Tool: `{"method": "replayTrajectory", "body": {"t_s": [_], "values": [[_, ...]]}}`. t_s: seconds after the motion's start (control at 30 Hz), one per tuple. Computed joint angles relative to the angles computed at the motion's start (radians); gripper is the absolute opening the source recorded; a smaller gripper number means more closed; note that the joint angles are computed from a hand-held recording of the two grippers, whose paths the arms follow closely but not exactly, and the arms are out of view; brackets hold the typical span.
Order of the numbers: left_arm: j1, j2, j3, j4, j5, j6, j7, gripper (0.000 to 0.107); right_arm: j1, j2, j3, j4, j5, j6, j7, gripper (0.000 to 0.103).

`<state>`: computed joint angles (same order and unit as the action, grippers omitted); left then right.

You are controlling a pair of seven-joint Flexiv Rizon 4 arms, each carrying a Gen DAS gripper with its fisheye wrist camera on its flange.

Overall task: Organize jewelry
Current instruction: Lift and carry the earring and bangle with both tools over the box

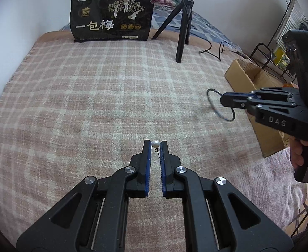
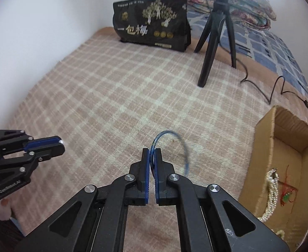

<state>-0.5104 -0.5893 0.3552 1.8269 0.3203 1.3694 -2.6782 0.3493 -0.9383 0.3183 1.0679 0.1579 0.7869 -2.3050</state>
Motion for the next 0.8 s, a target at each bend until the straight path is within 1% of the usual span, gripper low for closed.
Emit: {"method": "replayTrajectory", "body": {"t_s": [0.27,0.47,0.63,0.8], "values": [[-0.029,0.020,0.012,-0.029,0.046,-0.022,-0.020,0.006,-0.042,0.069,0.019,0.054,0.040,0.029,-0.025,0.002],[-0.027,0.029,-0.010,-0.059,0.073,-0.032,-0.022,0.006,-0.085,0.113,0.031,0.077,0.080,0.046,-0.050,0.002],[-0.019,0.025,-0.036,-0.096,0.086,-0.049,-0.012,0.006,-0.119,0.130,0.036,0.063,0.116,0.045,-0.066,0.002],[-0.007,0.002,-0.068,-0.150,0.078,-0.055,0.018,0.006,-0.145,0.136,0.026,0.040,0.140,0.049,-0.072,0.002]]}}
